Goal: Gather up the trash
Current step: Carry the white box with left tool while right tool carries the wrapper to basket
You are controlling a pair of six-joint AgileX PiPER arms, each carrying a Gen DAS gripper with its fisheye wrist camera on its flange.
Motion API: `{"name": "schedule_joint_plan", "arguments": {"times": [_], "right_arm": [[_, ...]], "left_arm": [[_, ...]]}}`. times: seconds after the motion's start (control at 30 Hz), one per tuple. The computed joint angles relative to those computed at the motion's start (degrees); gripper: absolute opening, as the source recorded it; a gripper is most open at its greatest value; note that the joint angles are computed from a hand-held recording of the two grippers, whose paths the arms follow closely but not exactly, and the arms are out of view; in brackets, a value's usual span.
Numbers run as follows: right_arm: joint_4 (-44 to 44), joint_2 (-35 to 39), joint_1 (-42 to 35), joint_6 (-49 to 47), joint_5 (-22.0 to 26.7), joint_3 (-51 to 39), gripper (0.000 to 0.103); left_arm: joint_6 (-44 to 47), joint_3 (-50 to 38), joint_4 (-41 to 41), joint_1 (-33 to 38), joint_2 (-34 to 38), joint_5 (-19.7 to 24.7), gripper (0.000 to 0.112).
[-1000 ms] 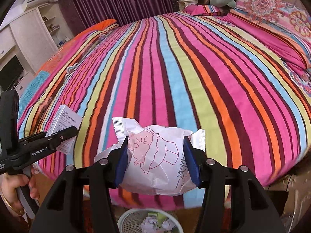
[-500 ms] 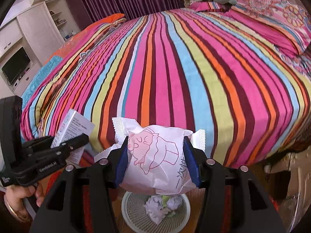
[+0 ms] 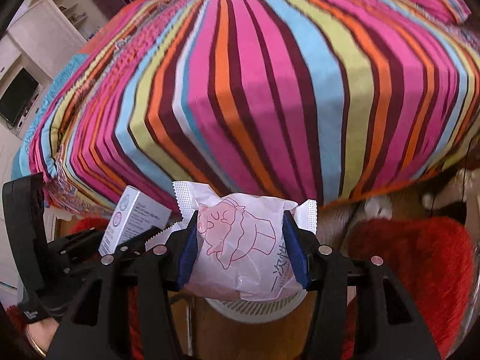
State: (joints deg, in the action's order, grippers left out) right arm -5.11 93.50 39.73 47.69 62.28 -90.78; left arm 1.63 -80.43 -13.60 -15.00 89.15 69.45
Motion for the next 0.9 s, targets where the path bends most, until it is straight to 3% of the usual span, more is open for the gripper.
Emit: {"name": "schedule_joint_plan", "arguments": {"times": [0.13, 0.43, 0.9], "right_arm": [[6.31, -0.02, -2.29, 0.55, -2.21, 5.33, 0.051], [16.31, 7.48, -5.16, -2.58, -2.95, 6.07, 0.050], [22.60, 16.45, -7.99, -4.61, -2.59, 8.01, 0.051]], "left_arm": [[-1.61, 1.31, -0.10, -1.25, 2.74, 0.11, 0.030], [-4.61, 2.82, -0.07, -3.41, 10.57, -0.38, 0.030], [-5.60, 3.14, -0.73, -2.08, 20.93, -0.17, 0.030]]}}
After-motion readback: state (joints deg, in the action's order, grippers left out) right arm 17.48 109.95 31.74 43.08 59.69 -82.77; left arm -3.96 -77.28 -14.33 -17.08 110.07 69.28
